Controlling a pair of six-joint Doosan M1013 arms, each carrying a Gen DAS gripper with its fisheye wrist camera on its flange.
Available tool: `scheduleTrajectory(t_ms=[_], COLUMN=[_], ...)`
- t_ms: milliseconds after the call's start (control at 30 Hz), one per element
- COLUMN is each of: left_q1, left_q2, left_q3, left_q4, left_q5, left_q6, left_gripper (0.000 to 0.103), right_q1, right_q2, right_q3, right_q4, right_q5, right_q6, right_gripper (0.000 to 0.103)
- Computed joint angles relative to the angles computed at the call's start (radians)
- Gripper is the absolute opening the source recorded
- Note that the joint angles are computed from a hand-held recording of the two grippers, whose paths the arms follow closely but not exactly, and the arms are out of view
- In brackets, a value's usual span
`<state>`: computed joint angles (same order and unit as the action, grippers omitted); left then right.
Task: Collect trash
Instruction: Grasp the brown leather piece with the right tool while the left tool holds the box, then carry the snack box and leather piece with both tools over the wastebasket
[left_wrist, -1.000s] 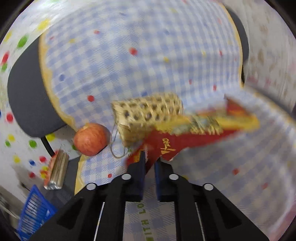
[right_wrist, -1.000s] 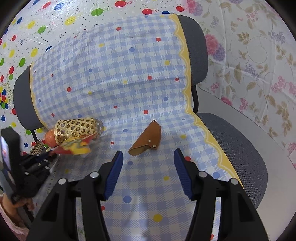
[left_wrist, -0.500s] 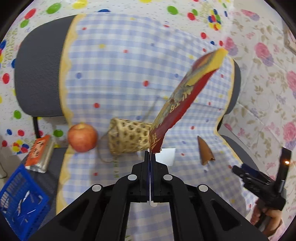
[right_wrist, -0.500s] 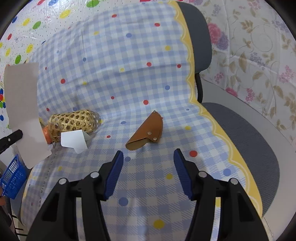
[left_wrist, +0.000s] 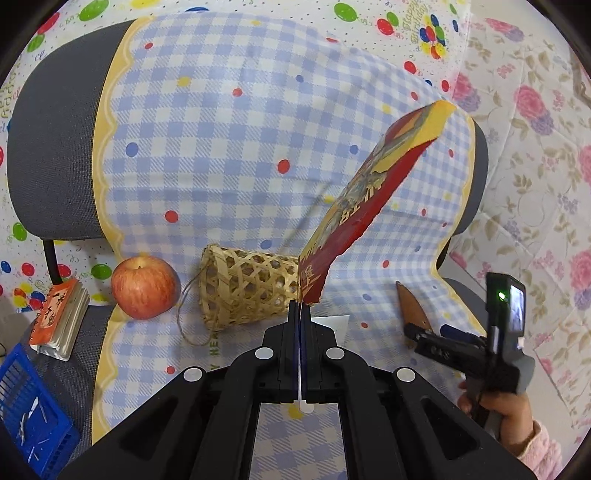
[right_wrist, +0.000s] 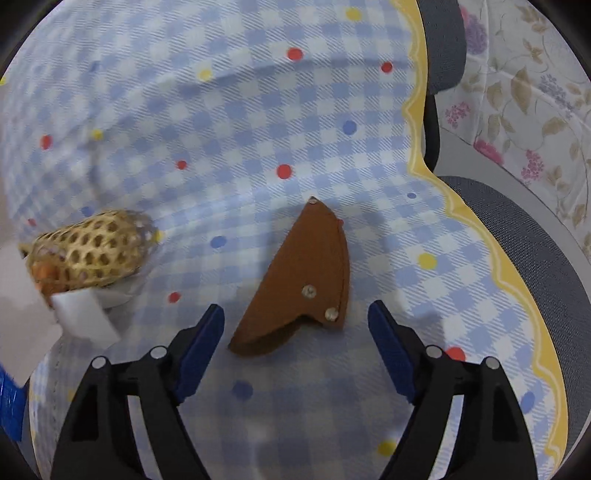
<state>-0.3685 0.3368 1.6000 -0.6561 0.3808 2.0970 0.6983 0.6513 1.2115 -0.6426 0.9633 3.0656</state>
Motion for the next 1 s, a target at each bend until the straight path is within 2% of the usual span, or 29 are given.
scheduleTrajectory(t_ms=[33,133,267,333,600,800,1000], left_q1=[0.002,0.008,0.015,0.016,0.010,-0.013,-0.045], left_q2=[0.002,0.004,-0.005,-0.012,-0.065,-0.110,-0.158], left_q3=[-0.001,-0.001,0.012,0.022,0.099,0.161,0.222], left_q4=[0.000,-0.005,-0.022,-0.027,-0.116,-0.174,-0.207], left_q5=[0.002,0.009,0.015,0.017,0.078,0.122,0.138], left_q6=[0.000,-0.001,0.011,0.017,0.119,0.197,0.267], left_gripper=[0.000,0.000,0.000,0.000,0.000,0.000,0.000], right_q1=[-0.002,-0.006,0.013,0.030,0.127,0.210,0.280], right_q2=[0.003,0.009,-0.014,-0.035,-0.139,-0.191,-0.228], right_q3=[-0.005,-0.010,0.025,0.056,0.170,0.212,0.258], right_q4=[0.003,0.036,-0.016,-0.037,-0.134,-0.233,-0.298], right_q5=[0.007,0.006,0.004,-0.024,-0.098,-0.038,0.075], right_q6=[-0.009,-0.046,-0.003,0.017,0.128,0.229,0.345], right_gripper=[0.079,0.061,0.057,0.056,0.056,0.056,0.056])
